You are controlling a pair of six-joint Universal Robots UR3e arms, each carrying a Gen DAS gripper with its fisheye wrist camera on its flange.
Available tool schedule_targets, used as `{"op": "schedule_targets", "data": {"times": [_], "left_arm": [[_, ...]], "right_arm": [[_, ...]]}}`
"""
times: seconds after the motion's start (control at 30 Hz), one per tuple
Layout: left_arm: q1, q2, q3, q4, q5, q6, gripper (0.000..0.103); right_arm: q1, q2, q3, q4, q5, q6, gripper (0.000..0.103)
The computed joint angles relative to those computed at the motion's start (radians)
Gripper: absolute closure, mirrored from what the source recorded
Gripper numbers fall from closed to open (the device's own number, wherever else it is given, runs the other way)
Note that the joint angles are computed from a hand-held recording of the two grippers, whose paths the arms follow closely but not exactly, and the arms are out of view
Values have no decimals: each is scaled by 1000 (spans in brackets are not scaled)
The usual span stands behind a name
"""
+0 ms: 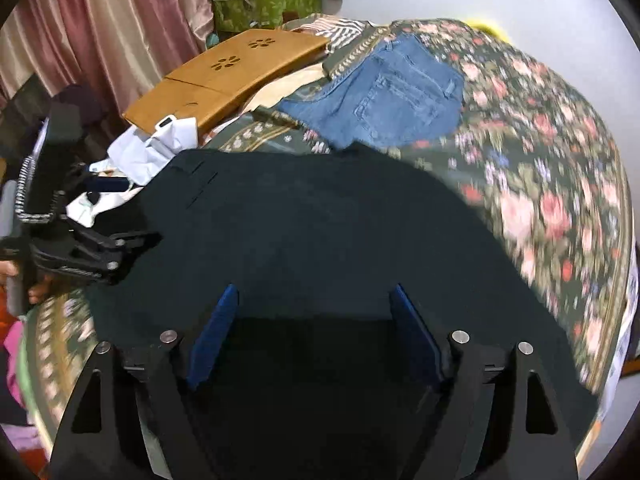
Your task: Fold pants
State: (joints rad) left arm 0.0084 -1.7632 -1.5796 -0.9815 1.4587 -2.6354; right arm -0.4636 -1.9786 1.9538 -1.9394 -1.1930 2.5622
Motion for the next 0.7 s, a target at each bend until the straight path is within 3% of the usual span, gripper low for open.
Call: {"op": "schedule_targets", "data": {"times": [0.17,0.3,0.37,0.5,0.6,0.7], "left_arm": [[44,66,-59,-25,-10,17,7],[73,153,-156,10,-4,38,7],[80,198,-195,28,1,36,7],[71,218,-163,5,16,-11,7],[50,218,-108,-13,17,-62,7],[4,198,-39,-20,35,-116,7]], "right_arm": [[-155,-178,65,175,107,-86,24],[-280,-217,-11,413,176,-236,26],[-371,-242,-31,462,210,-296,26],[-531,-234,-18,376,231,-292,26],[-567,-152,35,182,157,-225,26],[-626,-92,65,144,110,-257,26]]}}
